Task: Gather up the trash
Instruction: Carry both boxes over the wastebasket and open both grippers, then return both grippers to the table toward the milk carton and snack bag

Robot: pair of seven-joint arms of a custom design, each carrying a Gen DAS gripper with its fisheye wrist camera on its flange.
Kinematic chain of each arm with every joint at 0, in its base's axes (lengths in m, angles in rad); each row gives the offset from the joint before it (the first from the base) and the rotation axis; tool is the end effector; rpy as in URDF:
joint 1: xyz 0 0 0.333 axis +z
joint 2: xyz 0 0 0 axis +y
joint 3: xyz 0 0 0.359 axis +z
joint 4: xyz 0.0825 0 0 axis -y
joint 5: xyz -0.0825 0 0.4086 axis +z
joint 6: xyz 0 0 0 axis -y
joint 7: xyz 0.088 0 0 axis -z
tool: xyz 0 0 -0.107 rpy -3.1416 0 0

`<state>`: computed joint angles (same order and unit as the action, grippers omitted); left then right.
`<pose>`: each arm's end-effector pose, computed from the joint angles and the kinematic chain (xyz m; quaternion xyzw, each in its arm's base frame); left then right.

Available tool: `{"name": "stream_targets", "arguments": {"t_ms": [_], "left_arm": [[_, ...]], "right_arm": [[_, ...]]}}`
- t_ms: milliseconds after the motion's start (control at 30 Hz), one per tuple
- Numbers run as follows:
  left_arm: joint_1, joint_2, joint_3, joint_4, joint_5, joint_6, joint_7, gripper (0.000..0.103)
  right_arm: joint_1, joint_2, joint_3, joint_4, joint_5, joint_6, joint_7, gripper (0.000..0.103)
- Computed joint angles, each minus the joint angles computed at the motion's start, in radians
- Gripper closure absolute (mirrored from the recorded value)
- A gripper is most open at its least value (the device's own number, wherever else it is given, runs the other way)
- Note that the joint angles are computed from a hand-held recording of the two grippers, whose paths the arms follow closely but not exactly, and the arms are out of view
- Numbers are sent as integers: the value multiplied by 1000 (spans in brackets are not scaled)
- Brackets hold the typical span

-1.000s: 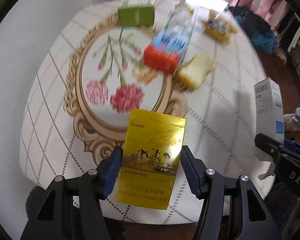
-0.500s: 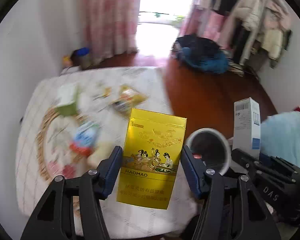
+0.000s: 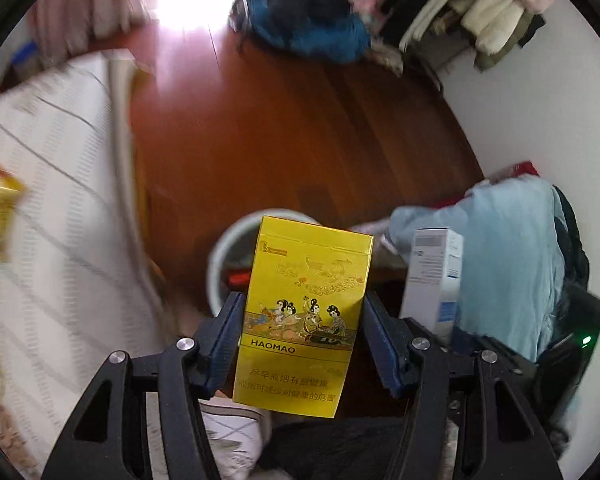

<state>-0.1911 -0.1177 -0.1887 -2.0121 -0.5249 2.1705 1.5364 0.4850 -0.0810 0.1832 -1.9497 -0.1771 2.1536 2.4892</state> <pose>0.5200 -0.2333 0.5718 0.6456 -0.7186 0.2327 0.1126 0.4601 0.3582 0.5784 -0.6349 0.7547 -0.0862 0.1411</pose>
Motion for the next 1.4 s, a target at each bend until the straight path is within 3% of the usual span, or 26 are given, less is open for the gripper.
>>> {"name": "stream_targets", "arguments": {"t_ms": [200,233,267,300,333,400,467,500,533,567,800,1400], "left_arm": [[-13,151,-18,102,4,-59,-19,46],[-16,164,-22,110,15,-58,-29,37],[-17,177,-24,119,23,-55,-38,19],[-19,185,-26,122,26,-45,-48,12],[-18,192,-25,125,31,-39,-51,6],[-18,188,-24,118,59,-33,-62,6],[-21,172,-25,103,104,-19,-69,6],[-26,164,-27,96,139,-8,-80,6],[-31,149,-29,83,191,5,-101,6],[-32,137,-29,71,217,14,-110,6],[-32,12,-43,-40,432,62,-207,6],[19,-334,-73,-181,504,50,-237,6]], "right_arm": [[-28,50,-28,-62,64,39,-42,66],[-32,62,-31,-64,73,41,-54,66],[-36,71,-32,-68,73,41,-54,65],[-40,79,-36,-73,71,51,-51,65],[-46,86,-39,-79,77,61,-62,65],[-50,87,-40,-88,69,59,-46,62],[-52,95,-40,-91,72,64,-40,42],[-53,94,-39,-97,69,71,-36,20],[-53,93,-38,-100,72,75,-40,7],[-51,95,-36,-95,64,68,-34,5],[-31,75,-21,-72,11,1,17,4],[52,-81,64,37,-135,-205,177,4]]}}
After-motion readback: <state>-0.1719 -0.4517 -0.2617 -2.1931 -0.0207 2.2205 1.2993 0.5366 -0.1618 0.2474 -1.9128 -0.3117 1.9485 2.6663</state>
